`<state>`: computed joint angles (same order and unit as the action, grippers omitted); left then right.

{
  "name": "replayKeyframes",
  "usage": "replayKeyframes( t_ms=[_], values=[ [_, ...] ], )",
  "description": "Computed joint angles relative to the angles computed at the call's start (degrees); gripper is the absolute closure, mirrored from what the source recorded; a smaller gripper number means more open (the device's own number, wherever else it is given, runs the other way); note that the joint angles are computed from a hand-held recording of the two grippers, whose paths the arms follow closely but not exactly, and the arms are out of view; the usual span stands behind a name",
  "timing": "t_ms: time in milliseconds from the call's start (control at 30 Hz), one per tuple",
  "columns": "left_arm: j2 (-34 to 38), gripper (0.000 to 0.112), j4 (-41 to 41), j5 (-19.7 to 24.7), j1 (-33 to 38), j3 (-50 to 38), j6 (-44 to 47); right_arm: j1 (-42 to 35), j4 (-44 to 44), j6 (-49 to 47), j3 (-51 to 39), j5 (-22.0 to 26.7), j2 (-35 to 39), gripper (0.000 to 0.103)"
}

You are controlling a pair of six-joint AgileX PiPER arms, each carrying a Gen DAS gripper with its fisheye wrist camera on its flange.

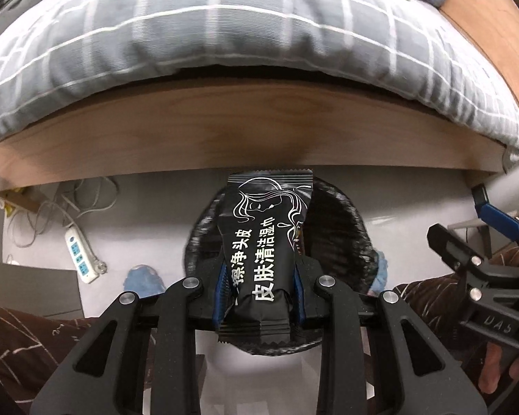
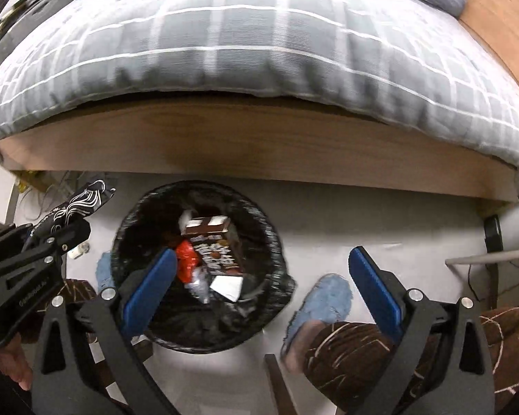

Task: Collect trash
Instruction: 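Open the right tool over the bin while the left tool releases the packet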

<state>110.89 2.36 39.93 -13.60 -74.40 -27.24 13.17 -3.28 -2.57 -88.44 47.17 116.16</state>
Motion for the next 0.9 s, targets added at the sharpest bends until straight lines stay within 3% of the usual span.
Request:
replayKeyframes(
  t_ms=[200, 500, 700, 900],
  values=[
    [3.79, 0.083, 0.2, 2.13, -4.03, -5.3, -0.25, -3.62, 0.94, -0.47, 0.85, -0.56, -0.41, 0.008],
    [4.24, 0.056, 4.08, 2.9, -5.39, -5.38, -2.89, -2.85, -0.43, 0.53, 0.34, -1.66, -0.5, 0.008],
    [2.58, 0.032, 7.47, 3.29, -5.31, -4.97, -4.89, -2.45, -0.11, 0.3, -0.65, -2.25, -0.97, 0.008],
    [-0.15, 0.021, 8.96, 3.01, -4.33, -4.12, -6.06, -2.08, 0.18, -0.02, -1.3, -3.6, -2.34, 0.008]
  ],
)
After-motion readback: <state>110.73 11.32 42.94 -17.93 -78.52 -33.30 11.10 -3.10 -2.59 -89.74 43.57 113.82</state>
